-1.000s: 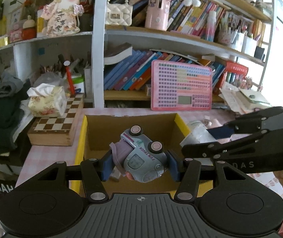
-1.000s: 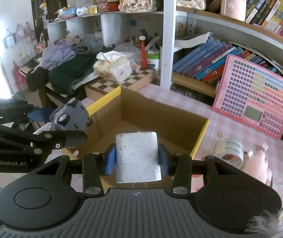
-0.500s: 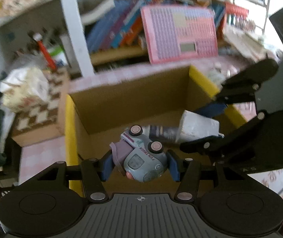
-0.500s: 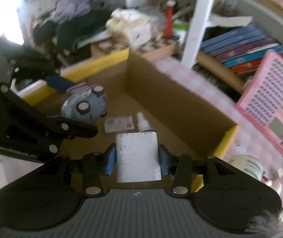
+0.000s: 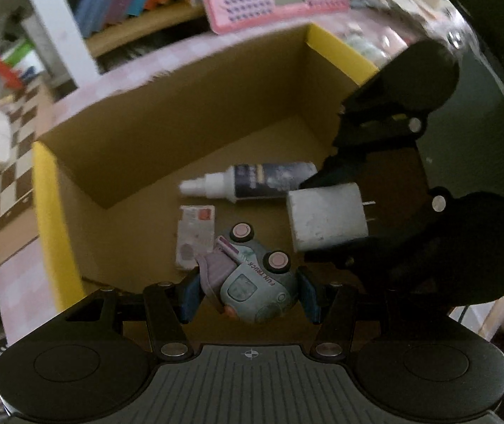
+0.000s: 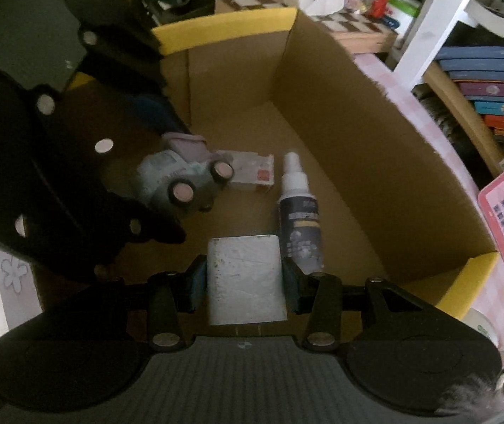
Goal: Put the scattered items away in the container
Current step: 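Lower both items into the yellow box and open both tools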
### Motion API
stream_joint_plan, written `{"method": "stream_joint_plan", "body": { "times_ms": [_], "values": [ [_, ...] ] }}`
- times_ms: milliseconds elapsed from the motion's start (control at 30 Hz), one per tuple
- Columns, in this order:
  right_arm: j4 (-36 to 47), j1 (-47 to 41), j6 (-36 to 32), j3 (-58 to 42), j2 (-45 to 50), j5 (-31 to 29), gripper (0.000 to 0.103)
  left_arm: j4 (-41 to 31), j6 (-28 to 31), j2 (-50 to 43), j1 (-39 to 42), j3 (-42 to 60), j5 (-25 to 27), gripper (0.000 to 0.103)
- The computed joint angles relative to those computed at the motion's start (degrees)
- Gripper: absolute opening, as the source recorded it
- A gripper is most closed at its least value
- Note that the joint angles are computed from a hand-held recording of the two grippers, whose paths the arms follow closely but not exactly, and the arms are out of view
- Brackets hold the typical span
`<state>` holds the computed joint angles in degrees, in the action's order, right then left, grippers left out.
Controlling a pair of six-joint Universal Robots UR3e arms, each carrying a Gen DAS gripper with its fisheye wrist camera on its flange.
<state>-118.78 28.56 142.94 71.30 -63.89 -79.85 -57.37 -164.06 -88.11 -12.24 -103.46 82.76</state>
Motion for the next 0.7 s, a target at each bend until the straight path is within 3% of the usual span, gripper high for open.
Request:
{"method": "stream_joint_plan", "body": {
  "times_ms": [267, 533, 700],
  "values": [
    [4.12, 0.36, -1.13, -4.02, 2.10, -0.19, 0.042, -1.58, 3.44, -2.94, -0.13, 2.73, 0.62, 0.055],
    [3.12, 1.04, 0.49, -3.75, 2.13, -1.62, 0.043, 0.58, 3.97, -3.39, -0.77, 2.58, 2.05, 0.055],
    [0.46, 0.71, 2.39, -1.23, -0.09, -1.40, 0.050, 1.94, 3.50, -0.26, -0.21, 0.61, 2.46, 0.063]
  ]
}}
